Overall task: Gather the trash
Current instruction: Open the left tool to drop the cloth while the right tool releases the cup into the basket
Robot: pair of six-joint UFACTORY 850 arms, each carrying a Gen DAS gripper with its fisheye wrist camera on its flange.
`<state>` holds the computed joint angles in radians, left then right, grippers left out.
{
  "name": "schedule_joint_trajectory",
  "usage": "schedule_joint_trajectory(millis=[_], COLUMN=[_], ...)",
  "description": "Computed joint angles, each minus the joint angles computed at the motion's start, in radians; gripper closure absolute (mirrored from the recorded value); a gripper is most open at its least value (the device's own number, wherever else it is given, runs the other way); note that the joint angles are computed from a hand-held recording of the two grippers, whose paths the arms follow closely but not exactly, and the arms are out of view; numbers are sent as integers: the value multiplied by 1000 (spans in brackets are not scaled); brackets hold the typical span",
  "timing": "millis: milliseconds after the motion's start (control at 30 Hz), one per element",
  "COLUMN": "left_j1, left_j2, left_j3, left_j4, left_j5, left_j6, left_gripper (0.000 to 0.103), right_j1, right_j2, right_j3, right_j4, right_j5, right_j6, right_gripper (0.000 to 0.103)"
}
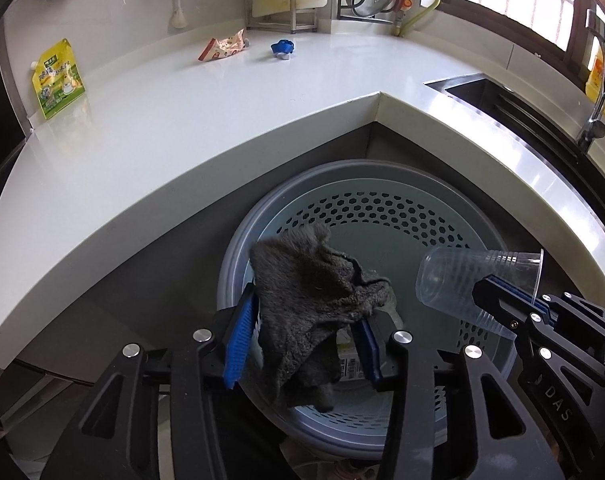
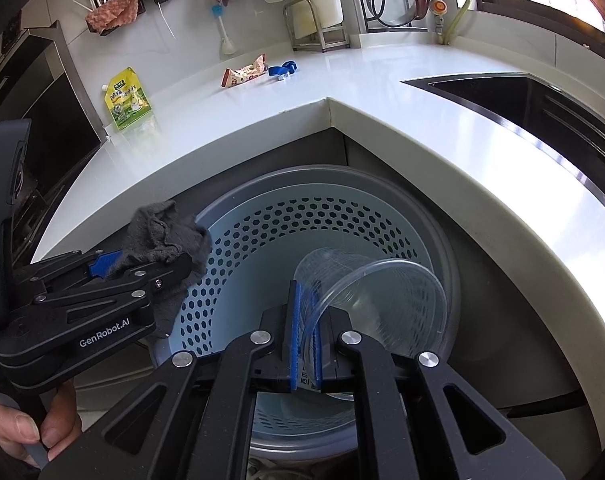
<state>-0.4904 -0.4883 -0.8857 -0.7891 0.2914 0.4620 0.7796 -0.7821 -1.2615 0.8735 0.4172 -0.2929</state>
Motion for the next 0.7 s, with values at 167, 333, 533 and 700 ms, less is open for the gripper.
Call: schedule_joint_trajectory(millis=[167,333,533,700], left_j1=[3,7,16,17], left_j2=[7,13,17,30], left_j3=[11,16,22,36], left_j4=[-6,9,31,31], left_j5=[17,19,17,37], left_j6=[-4,-20,-49,-57], left_gripper=[39,36,29,20], right_j1=[5,3,5,11], right_j2=[12,15,14,18], right_j3=[19,22,19,22], right_j4=[27,38,47,65], right_j5=[44,47,43,57], right_j6=[-5,-9,-21,-37], right_gripper=[53,52,52,47])
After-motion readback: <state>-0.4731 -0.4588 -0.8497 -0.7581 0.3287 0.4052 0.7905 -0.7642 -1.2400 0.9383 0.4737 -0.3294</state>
